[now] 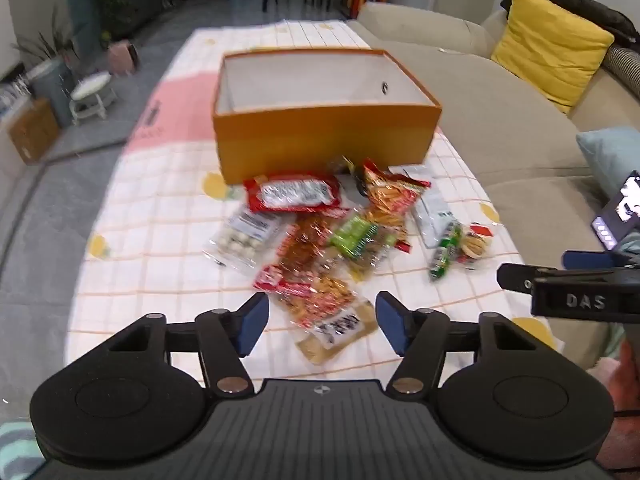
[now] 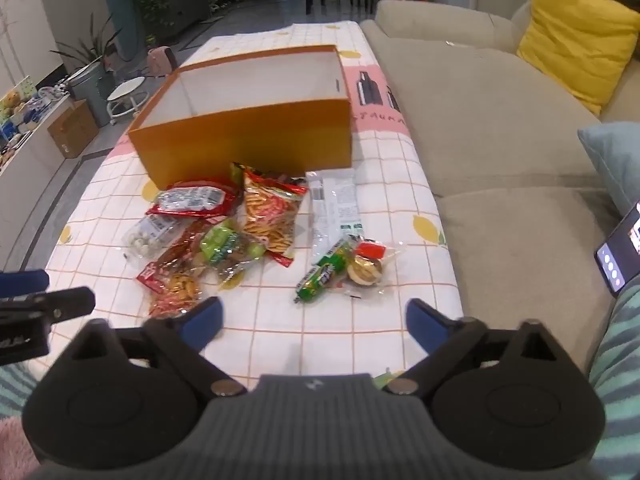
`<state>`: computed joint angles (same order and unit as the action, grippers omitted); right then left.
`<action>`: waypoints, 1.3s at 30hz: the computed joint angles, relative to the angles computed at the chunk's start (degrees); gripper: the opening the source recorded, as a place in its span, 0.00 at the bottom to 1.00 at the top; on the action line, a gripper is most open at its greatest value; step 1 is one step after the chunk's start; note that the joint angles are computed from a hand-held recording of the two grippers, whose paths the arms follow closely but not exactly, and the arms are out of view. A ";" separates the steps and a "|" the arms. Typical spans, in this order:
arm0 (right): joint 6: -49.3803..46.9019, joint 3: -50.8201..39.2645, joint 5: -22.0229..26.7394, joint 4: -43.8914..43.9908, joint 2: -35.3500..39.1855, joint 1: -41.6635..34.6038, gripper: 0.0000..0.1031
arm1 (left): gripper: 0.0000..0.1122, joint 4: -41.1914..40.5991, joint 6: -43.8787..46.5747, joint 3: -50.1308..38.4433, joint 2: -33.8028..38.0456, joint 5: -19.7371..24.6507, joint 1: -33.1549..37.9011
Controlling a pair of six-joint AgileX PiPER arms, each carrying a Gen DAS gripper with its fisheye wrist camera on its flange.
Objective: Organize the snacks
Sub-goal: 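Move the right tool to the green sausage stick and grasp it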
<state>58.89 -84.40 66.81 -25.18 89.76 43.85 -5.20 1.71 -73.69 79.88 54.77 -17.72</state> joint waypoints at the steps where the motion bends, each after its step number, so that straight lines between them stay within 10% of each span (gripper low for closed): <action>1: -0.30 0.16 -0.43 0.84 0.41 -1.00 0.82 | 0.64 -1.87 0.92 -1.02 1.25 1.20 1.13; 14: -13.41 3.27 -11.77 16.10 5.92 -12.10 0.49 | 0.68 -3.09 -8.27 -6.91 14.85 3.11 3.09; 39: -16.80 -1.52 -18.76 19.70 17.67 -16.23 0.30 | 0.75 -2.07 -14.84 -8.01 23.79 -2.18 1.64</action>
